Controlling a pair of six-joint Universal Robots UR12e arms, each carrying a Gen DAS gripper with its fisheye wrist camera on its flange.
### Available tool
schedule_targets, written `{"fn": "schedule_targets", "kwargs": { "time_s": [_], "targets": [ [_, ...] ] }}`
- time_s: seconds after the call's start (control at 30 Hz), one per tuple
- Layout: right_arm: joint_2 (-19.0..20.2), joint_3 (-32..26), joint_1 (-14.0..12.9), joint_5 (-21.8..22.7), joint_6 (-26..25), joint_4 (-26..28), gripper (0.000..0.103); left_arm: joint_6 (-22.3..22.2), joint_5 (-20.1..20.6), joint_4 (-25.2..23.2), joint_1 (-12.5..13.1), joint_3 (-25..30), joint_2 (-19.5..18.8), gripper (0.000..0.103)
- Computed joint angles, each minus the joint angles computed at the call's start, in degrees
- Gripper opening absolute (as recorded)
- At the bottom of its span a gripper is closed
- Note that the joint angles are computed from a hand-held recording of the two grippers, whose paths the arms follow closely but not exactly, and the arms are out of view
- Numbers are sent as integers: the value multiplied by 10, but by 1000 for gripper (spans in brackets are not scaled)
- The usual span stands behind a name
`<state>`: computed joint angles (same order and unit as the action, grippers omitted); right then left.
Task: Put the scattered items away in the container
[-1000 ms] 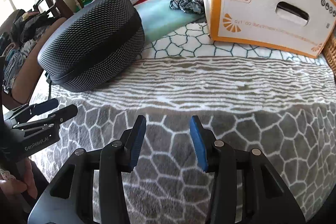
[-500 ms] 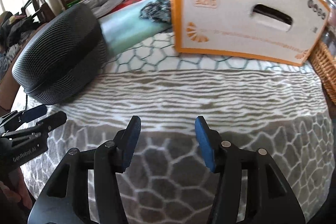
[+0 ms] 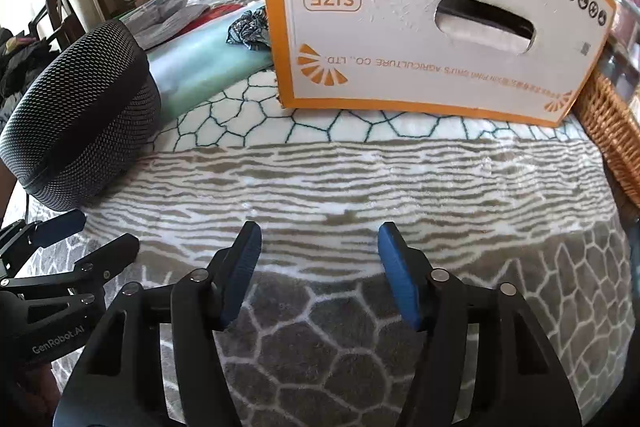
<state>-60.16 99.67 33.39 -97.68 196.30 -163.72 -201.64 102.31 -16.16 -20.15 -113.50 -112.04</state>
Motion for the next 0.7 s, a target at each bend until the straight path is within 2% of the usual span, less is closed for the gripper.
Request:
{"fn": "schedule_targets", "kwargs": {
  "time_s": [0.37, 0.6, 0.7],
  "targets": [
    [-9, 16, -8, -42, 0, -32, 61, 1, -6, 1, -28, 41, -26, 77],
    [-12, 27, -31, -37, -2, -36, 64, -8, 1, -8, -40, 71, -45, 78],
    [-10, 28, -41, -26, -3, -31, 65, -20, 17, -10, -47, 81, -54, 84]
  ]
}}
